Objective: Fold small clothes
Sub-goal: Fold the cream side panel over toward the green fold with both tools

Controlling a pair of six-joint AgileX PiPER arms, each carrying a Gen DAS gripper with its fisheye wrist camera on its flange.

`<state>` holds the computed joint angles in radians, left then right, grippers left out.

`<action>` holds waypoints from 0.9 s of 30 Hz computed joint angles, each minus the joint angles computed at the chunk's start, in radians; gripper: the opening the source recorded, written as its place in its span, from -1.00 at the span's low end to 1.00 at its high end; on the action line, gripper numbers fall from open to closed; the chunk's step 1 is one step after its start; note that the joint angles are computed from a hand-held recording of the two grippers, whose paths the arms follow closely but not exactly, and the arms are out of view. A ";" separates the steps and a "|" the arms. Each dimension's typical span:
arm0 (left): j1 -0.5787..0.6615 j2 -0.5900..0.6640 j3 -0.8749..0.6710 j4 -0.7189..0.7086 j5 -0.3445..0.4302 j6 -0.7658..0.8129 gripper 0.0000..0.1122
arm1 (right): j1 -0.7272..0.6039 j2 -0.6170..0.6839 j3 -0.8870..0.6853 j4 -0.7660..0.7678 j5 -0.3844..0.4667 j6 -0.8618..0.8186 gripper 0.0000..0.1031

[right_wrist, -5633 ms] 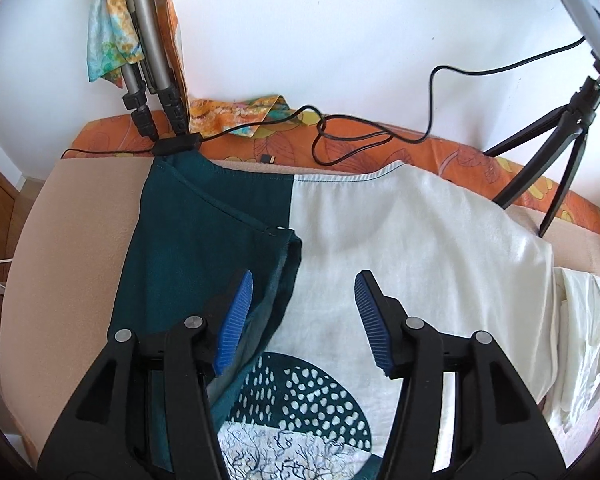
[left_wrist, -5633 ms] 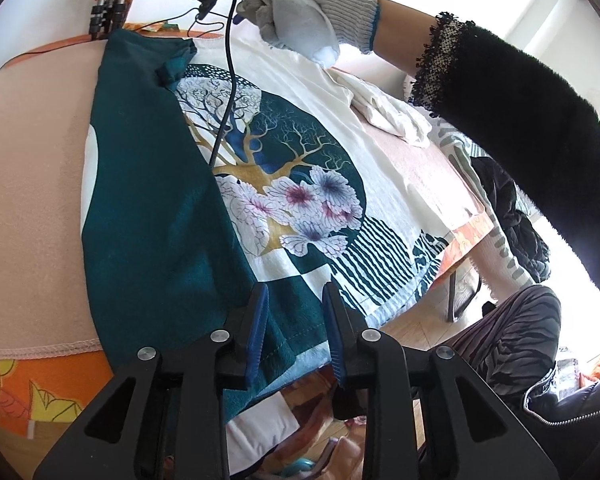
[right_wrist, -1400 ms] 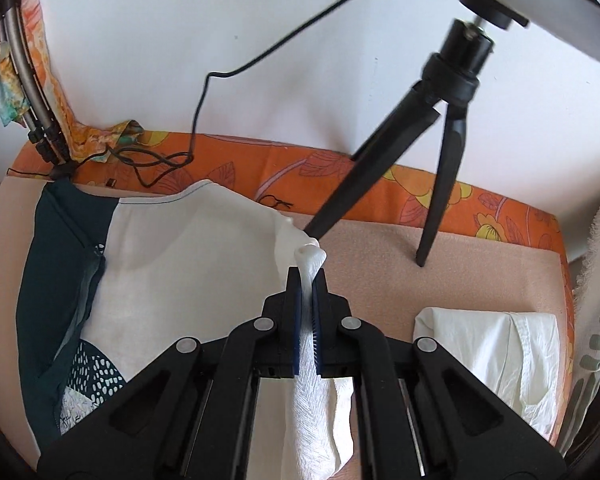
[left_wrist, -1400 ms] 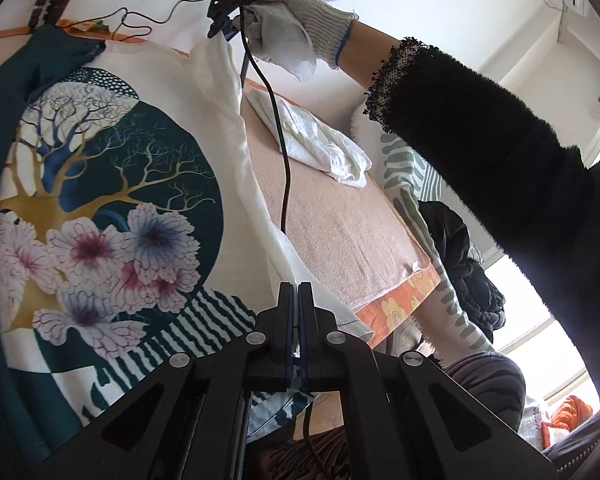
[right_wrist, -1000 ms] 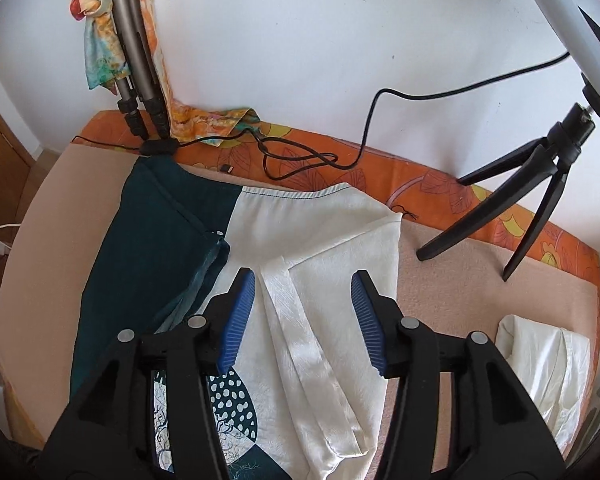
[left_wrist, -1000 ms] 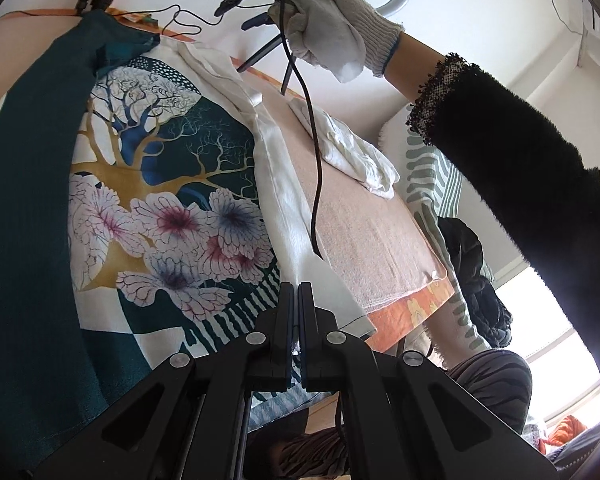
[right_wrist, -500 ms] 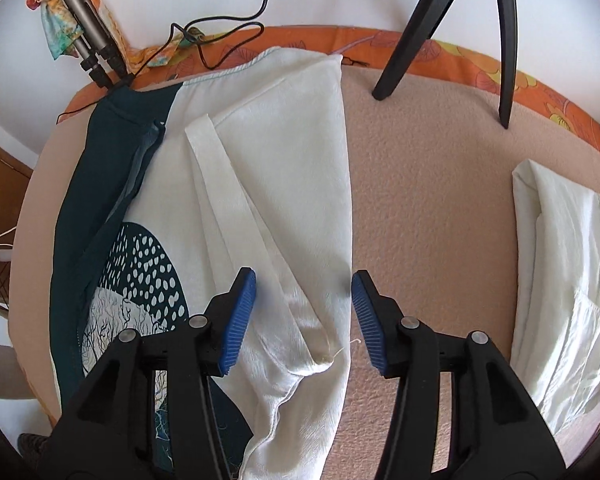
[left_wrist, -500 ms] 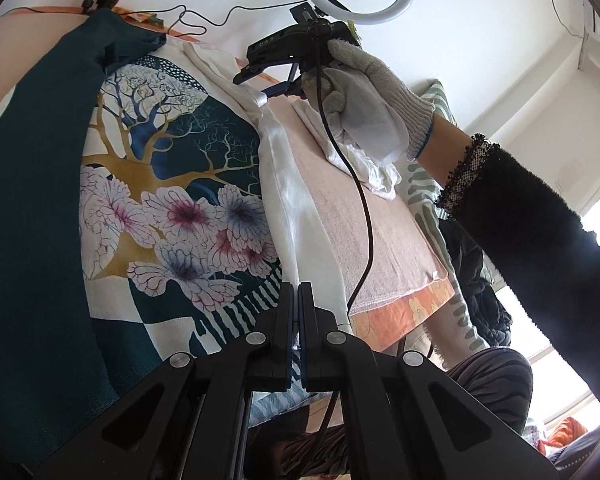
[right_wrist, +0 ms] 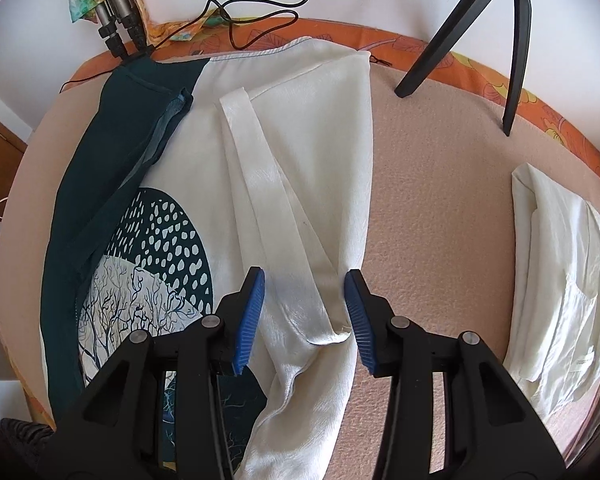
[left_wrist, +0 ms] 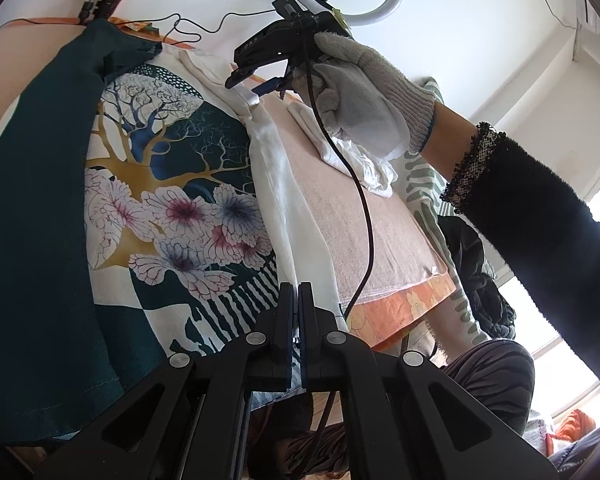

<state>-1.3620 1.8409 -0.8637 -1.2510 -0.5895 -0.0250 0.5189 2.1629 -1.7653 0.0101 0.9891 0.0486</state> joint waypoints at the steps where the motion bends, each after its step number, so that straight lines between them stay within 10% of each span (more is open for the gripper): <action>1: 0.001 0.002 0.002 0.005 0.001 -0.011 -0.99 | 0.009 -0.010 0.016 -0.015 -0.018 0.009 -0.14; 8: -0.006 0.005 -0.002 -0.010 -0.003 -0.004 -0.99 | 0.034 0.009 0.004 -0.058 0.005 0.027 -0.14; 11: -0.010 0.004 0.001 -0.015 -0.010 -0.006 -0.99 | 0.038 0.037 -0.025 -0.063 0.037 0.047 -0.88; 27: -0.105 -0.031 0.078 -0.155 -0.116 -0.018 -0.99 | 0.217 0.141 -0.326 -0.069 0.122 0.087 -0.91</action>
<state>-1.4673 1.8102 -0.7861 -1.4065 -0.7054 -0.0432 0.7360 2.3038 -2.0917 -0.0594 1.1109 0.1358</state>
